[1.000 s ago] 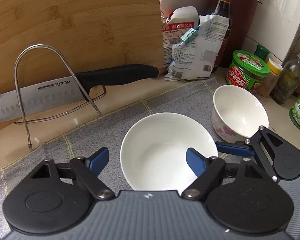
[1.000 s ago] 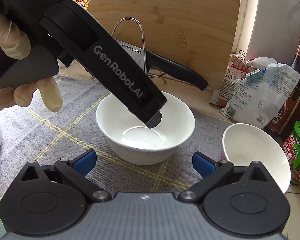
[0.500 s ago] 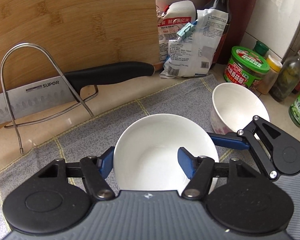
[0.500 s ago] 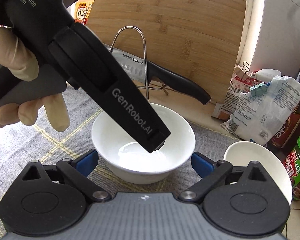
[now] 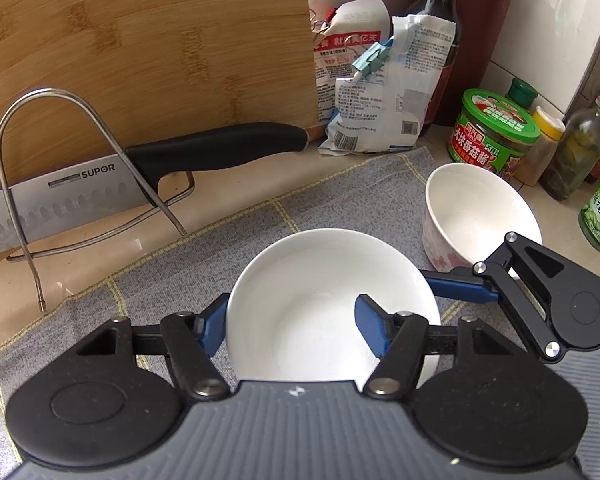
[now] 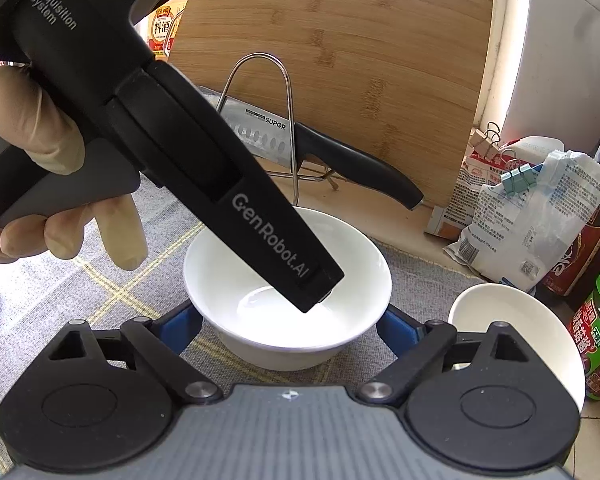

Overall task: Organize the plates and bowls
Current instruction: 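Carry the white bowl with the left tool and lower it into the placed bowl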

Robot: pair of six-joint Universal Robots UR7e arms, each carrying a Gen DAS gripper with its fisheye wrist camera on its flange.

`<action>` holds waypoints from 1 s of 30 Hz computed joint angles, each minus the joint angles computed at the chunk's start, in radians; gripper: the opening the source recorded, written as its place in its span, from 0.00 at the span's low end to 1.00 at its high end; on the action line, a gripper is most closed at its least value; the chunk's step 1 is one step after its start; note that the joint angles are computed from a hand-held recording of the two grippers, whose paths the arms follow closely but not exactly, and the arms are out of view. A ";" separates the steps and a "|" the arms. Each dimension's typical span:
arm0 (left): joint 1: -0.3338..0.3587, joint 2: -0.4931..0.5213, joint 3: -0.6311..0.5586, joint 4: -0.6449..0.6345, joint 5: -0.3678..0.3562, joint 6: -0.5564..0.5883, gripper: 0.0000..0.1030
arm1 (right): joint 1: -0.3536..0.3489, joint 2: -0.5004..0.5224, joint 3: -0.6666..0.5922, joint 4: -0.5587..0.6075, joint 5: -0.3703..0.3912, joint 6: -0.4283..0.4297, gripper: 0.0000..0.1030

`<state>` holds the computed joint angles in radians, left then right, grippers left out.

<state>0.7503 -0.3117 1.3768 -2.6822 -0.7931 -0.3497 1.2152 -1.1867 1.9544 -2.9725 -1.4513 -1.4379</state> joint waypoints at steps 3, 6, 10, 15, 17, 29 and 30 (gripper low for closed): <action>-0.004 -0.004 0.009 -0.003 0.002 0.001 0.63 | 0.001 -0.007 0.003 0.009 -0.002 0.005 0.93; -0.010 -0.013 0.026 -0.012 0.003 -0.002 0.63 | 0.004 -0.018 0.008 0.019 -0.005 0.002 0.93; -0.022 -0.030 0.053 -0.014 0.005 -0.020 0.63 | 0.004 -0.040 0.022 0.037 -0.004 -0.004 0.93; -0.043 -0.060 0.092 0.013 0.005 -0.079 0.63 | 0.005 -0.077 0.053 0.056 -0.004 -0.028 0.93; -0.053 -0.075 0.113 0.024 0.004 -0.108 0.63 | 0.005 -0.094 0.067 0.066 -0.004 -0.036 0.93; -0.126 -0.168 0.265 0.016 0.027 -0.283 0.63 | 0.009 -0.213 0.146 0.175 0.000 -0.084 0.93; -0.133 -0.175 0.277 0.020 0.033 -0.300 0.63 | 0.010 -0.222 0.152 0.185 0.001 -0.088 0.93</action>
